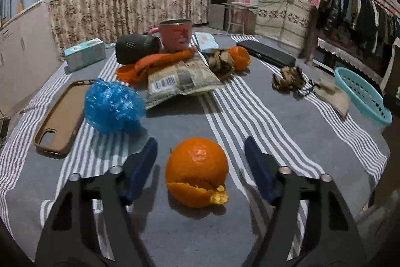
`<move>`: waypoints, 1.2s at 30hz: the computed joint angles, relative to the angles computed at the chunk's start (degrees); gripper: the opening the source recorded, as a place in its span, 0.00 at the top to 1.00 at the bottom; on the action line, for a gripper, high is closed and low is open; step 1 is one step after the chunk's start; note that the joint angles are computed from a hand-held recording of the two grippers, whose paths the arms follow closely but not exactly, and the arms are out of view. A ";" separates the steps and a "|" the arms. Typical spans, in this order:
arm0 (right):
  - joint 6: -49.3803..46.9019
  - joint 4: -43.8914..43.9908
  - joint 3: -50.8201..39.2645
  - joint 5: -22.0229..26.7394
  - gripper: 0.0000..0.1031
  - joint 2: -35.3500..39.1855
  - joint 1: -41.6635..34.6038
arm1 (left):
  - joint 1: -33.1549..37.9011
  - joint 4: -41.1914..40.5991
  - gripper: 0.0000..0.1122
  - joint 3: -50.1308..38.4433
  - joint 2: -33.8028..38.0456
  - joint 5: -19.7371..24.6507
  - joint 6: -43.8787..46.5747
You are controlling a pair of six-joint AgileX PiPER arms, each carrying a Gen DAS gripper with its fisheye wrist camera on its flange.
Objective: Collect trash
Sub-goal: 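Grasp the orange peel with the left tool while the right tool grasps the beige cloth, then carry both items to the blue basket and open both tools to drop them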
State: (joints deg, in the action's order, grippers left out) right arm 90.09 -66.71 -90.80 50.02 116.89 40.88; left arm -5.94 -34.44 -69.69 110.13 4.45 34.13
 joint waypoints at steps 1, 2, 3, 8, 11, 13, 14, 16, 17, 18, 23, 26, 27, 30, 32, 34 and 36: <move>-1.27 0.41 -0.83 0.25 0.04 0.39 -0.21 | 0.18 -3.71 0.48 -0.12 0.13 0.61 3.82; -2.44 1.10 -1.41 0.11 0.04 0.52 -0.64 | 0.35 -5.13 0.53 -0.34 0.25 1.20 5.36; -3.04 1.60 -1.81 -0.73 0.04 0.72 -1.12 | 0.35 -4.25 0.56 -0.32 0.27 1.11 4.60; -14.22 12.17 -7.54 -8.92 0.04 4.22 -6.57 | 1.55 -6.28 0.63 -1.80 0.13 3.98 7.38; -23.85 20.24 -16.01 -8.44 0.04 9.30 -9.11 | 1.91 -3.72 0.63 -2.82 0.00 4.32 4.92; -32.29 26.93 -25.13 -5.37 0.04 14.69 -10.67 | 2.06 -1.13 0.63 -3.65 0.01 4.57 2.23; -34.36 28.04 -28.19 -3.70 0.04 16.53 -10.92 | 2.19 -1.17 0.63 -4.13 0.05 4.91 2.14; -37.30 28.97 -35.20 0.53 0.05 20.80 -11.37 | 2.22 0.81 0.63 -5.14 0.20 5.27 0.21; -38.40 30.08 -37.19 1.44 0.05 21.98 -11.83 | 2.06 3.07 0.63 -5.73 0.28 5.32 -1.89; -39.20 31.91 -38.75 1.76 0.06 22.94 -12.64 | 2.00 4.15 0.63 -6.06 0.30 5.40 -2.90; -44.52 42.65 -40.82 1.59 0.36 24.52 -16.20 | 1.29 7.42 0.63 -9.54 0.95 6.61 -6.37; -46.07 45.14 -38.33 -1.09 0.49 23.46 -16.51 | 0.55 9.65 0.63 -11.88 1.64 7.28 -8.72; -46.34 45.29 -38.29 -1.38 0.54 23.39 -16.59 | 0.06 12.49 0.63 -13.12 2.02 7.58 -11.54; -45.08 45.35 -34.79 -4.69 0.66 21.34 -16.93 | -1.10 18.08 0.63 -15.61 2.62 8.38 -16.98; -42.93 43.93 -31.09 -7.15 0.70 18.98 -17.07 | -2.11 21.47 0.63 -17.02 2.79 8.55 -20.28; -39.37 40.21 -27.41 -8.71 0.71 16.41 -16.89 | -3.20 24.13 0.63 -17.97 2.65 8.52 -22.99; -34.16 35.64 -21.70 -11.00 0.71 12.39 -16.90 | -3.87 25.12 0.63 -19.18 2.79 8.88 -24.09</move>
State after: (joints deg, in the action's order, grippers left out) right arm 55.92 -31.08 -112.50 39.02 129.27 23.98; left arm -9.81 -9.33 -88.88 112.92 13.33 10.04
